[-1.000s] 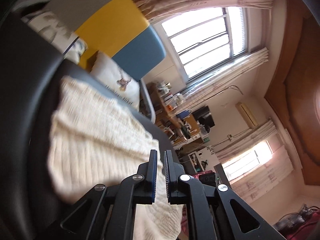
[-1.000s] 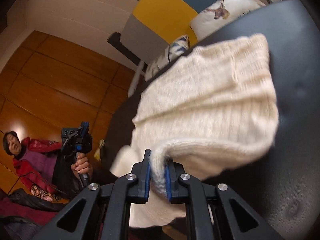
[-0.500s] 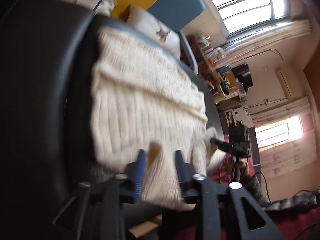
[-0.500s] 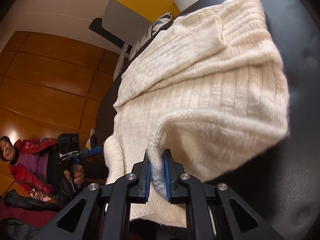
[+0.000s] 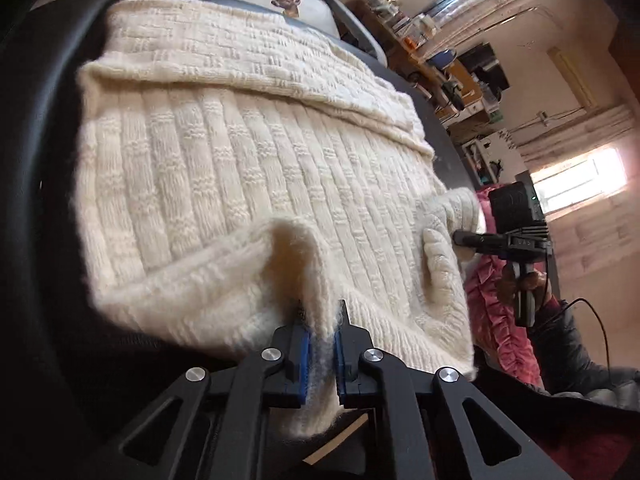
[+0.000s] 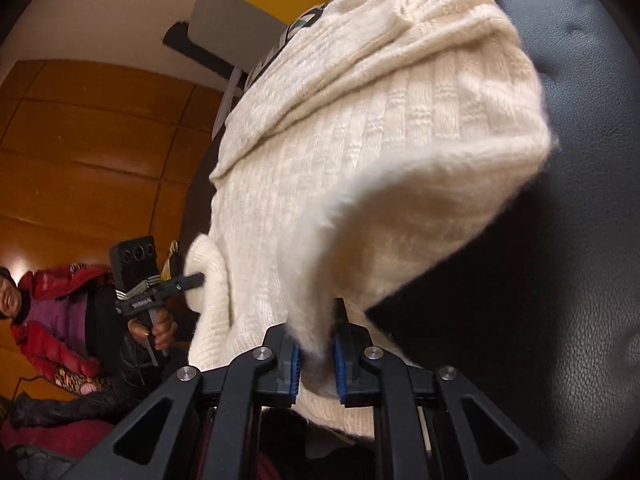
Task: Fold clothes
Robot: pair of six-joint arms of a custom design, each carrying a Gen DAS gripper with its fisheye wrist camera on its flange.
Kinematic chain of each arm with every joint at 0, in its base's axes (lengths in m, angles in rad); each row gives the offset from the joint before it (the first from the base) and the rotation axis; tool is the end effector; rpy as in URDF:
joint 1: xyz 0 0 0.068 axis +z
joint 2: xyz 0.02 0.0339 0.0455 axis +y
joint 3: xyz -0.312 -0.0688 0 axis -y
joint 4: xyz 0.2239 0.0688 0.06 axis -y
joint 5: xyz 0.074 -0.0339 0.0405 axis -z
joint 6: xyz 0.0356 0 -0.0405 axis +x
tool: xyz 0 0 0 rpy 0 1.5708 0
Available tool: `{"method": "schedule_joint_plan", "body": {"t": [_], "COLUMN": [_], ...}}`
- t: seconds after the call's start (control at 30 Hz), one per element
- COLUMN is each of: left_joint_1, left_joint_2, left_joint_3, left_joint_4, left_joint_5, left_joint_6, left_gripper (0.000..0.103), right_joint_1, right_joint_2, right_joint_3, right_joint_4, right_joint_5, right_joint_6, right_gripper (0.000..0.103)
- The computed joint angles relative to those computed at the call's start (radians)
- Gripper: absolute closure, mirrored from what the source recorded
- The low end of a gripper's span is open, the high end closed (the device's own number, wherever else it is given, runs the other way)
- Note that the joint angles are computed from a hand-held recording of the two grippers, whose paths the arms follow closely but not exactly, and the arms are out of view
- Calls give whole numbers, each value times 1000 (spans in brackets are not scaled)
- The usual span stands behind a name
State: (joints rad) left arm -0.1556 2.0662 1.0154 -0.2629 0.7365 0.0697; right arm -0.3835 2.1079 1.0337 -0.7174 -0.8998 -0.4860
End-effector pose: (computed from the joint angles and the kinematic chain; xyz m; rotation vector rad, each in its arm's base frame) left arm 0.3491 -0.0790 0.1264 0.4419 2.6959 -1.0670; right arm 0.3053 -0.0931 0.1195 0.0059 2.6618 1.2883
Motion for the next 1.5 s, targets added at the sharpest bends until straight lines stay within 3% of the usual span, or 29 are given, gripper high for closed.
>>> {"method": "schedule_joint_plan", "body": {"t": [0.17, 0.3, 0.37, 0.43, 0.5, 0.67, 0.77, 0.83, 0.9, 1.03, 1.1, 1.27, 1.3, 1.37, 1.4, 1.43, 1.47, 1.5], "left_joint_1": [119, 197, 210, 206, 195, 155, 128, 117, 112, 109, 115, 122, 122, 127, 129, 132, 131, 131], "left_joint_2": [-160, -252, -245, -227, -197, -47, 99, 209, 308, 511, 559, 555, 544, 500, 483, 470, 468, 467], "left_joint_3": [-236, -357, -363, -310, -231, 67, 287, 446, 580, 865, 903, 868, 852, 808, 799, 803, 811, 820], "left_joint_4": [302, 668, 888, 980, 1004, 868, 735, 612, 484, 213, 218, 254, 268, 295, 298, 285, 290, 295], "left_joint_5": [268, 448, 493, 497, 482, 411, 347, 306, 265, 185, 184, 184, 197, 221, 234, 240, 228, 216], "left_joint_6": [-201, -506, -696, -798, -842, -838, -815, -799, -788, -777, -828, -844, -844, -830, -825, -827, -841, -853], "left_gripper": [95, 95, 95, 95, 95, 95, 95, 95, 95, 95, 95, 95, 95, 95, 95, 95, 95, 95], "right_joint_1": [4, -19, -22, -20, -10, -1, 9, 4, 8, -3, -1, 68, 81, 77, 74, 59, 45, 33], "right_joint_2": [-68, -84, -90, -93, -91, 12, 140, 236, 305, 329, 312, 312, 297, 259, 236, 218, 220, 252], "right_joint_3": [-21, 11, 41, 67, 93, 189, 308, 356, 437, 429, 406, 596, 602, 522, 458, 369, 330, 329], "right_joint_4": [-103, -146, -166, -120, -5, 436, 556, 667, 574, 598, 627, 116, 91, 334, 537, 833, 1000, 1089], "right_joint_5": [-98, -248, -325, -366, -393, -363, -277, -277, -266, -359, -399, -366, -369, -434, -451, -373, -287, -224], "right_joint_6": [-168, -177, -173, -106, 30, 550, 779, 1010, 1001, 1012, 984, 529, 488, 682, 841, 1079, 1226, 1357], "right_gripper": [90, 90, 90, 90, 90, 90, 90, 90, 75, 72, 64, 64, 64, 64, 64, 64, 64, 64]}}
